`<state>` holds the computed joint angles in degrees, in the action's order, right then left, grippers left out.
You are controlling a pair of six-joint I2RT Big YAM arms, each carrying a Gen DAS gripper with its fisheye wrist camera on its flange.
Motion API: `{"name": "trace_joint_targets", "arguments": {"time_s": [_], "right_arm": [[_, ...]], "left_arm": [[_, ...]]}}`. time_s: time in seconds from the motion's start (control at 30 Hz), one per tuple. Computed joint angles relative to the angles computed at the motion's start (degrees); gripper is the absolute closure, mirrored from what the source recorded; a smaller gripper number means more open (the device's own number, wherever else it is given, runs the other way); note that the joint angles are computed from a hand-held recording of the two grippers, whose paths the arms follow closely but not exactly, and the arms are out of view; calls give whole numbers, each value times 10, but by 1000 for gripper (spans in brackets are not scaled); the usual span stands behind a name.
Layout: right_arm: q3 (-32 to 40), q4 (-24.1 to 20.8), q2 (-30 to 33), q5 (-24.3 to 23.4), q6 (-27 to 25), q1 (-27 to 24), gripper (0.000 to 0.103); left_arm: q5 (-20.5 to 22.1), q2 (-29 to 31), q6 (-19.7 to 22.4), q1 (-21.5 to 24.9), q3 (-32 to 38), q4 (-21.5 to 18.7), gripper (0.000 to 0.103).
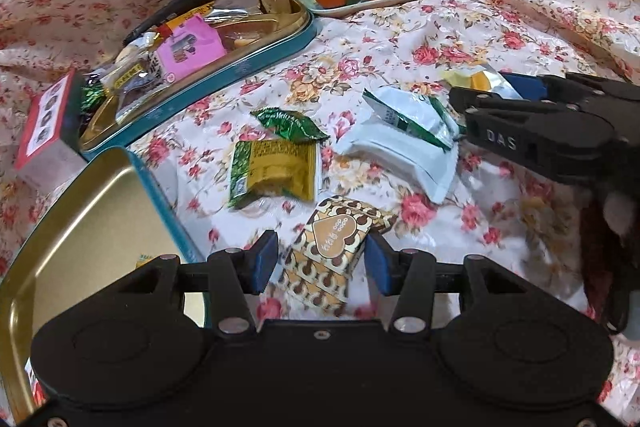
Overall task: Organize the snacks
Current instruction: 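Grasp the brown heart-pattern packet with the left gripper while the right holds the yellow packet, then lift the heart-pattern and yellow packets and carry both over the tin tray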
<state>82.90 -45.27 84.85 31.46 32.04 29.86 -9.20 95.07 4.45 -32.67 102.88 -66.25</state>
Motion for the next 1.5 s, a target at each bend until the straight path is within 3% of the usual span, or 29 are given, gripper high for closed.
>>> {"name": "trace_joint_targets", "arguments": {"time_s": [0.43, 0.53, 0.73, 1.07, 1.5], "right_arm": [[0, 0, 0, 1, 4, 0, 59], [0, 1, 0, 1, 4, 0, 59], [-1, 1, 0, 2, 9, 1, 59], [-1, 2, 0, 0, 9, 0, 59], [2, -4, 2, 5, 9, 2, 59]], "left_arm": [[99, 45, -49, 35, 58, -39, 47], [98, 47, -57, 34, 59, -35, 47], [95, 43, -83, 28, 56, -30, 61], [99, 26, -159, 24, 43, -52, 61], [70, 30, -154, 14, 43, -50, 60]]}}
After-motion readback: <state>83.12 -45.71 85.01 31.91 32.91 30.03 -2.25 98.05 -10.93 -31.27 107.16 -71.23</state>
